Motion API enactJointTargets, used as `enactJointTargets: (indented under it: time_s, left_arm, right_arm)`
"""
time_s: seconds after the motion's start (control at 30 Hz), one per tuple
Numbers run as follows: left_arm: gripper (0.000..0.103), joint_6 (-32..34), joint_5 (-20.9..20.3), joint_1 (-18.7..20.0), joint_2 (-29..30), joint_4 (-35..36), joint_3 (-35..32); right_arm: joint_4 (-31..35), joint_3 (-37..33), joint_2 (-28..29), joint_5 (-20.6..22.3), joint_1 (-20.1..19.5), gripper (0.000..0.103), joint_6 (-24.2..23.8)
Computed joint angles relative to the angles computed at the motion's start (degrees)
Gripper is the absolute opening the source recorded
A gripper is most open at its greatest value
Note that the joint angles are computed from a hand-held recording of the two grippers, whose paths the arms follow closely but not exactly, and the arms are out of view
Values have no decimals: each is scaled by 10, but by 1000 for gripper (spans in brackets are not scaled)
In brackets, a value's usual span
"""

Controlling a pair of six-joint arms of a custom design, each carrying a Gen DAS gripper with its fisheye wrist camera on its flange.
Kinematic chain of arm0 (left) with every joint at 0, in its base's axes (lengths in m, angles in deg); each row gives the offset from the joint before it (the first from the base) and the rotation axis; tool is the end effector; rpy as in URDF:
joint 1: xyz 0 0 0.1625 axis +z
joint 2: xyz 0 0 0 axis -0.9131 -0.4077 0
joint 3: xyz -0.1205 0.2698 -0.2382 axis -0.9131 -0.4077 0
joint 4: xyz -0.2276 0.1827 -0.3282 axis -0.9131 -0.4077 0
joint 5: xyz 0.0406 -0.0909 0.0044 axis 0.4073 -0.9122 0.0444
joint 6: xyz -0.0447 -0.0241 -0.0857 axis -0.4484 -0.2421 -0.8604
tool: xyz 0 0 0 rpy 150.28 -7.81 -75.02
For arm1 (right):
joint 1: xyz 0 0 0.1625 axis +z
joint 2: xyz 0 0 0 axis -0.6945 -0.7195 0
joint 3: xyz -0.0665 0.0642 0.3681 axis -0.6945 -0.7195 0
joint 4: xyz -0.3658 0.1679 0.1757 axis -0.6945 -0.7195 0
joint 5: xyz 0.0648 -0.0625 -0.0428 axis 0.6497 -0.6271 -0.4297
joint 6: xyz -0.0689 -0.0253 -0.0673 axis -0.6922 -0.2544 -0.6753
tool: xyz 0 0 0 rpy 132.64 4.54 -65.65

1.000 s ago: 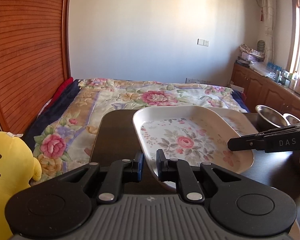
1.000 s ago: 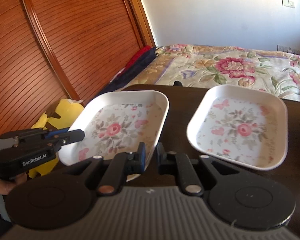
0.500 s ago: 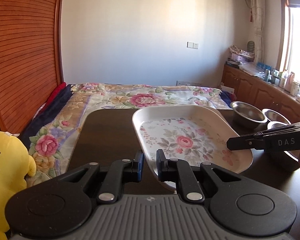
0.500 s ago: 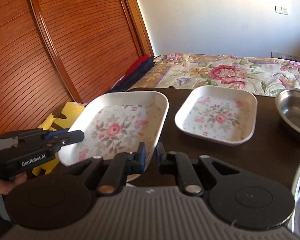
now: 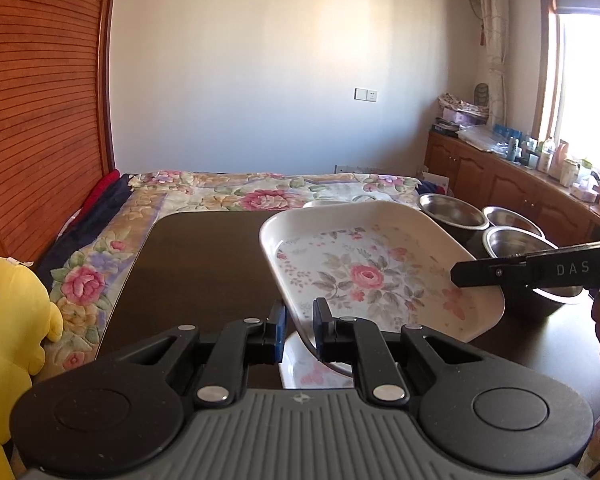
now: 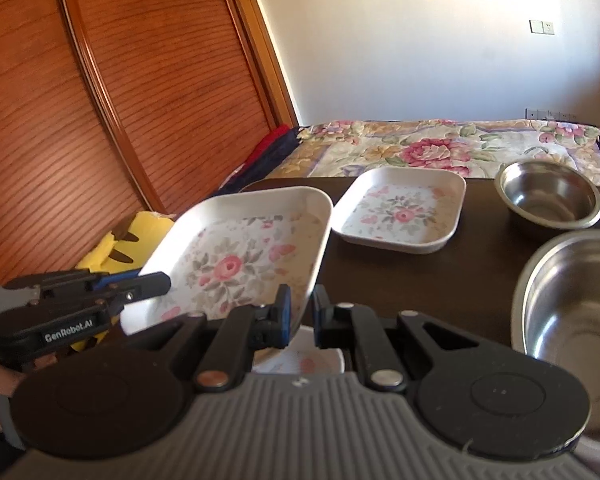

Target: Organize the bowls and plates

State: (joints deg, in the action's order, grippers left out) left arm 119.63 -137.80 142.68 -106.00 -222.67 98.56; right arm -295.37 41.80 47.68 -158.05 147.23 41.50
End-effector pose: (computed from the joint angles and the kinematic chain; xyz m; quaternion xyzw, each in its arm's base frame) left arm 0.0148 -0.6062 0.2281 0.3721 0.8318 -0.3687 0.1835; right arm 0.2458 -0.6090 -0.0170 0.1758 -0.8737 0.4185 0.1751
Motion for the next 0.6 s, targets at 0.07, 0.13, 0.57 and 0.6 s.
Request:
enactJointTargets:
  time_s: [0.07, 0.13, 0.57, 0.6]
  left_arm:
    - [16, -1, -3, 2, -6, 0, 9]
    - [16, -2, -2, 1, -10, -3, 18]
    - [16, -2, 3, 15, -15, -6, 50]
    - [15, -4, 3, 17, -15, -5, 51]
  right_arm:
    - [-17, 16, -5, 10, -2, 12, 1]
    - [-31, 28, -7, 17, -3, 12, -2]
    - [-103, 76, 2, 27, -12, 12, -24]
    - [-108, 77, 5, 24, -11, 12, -25]
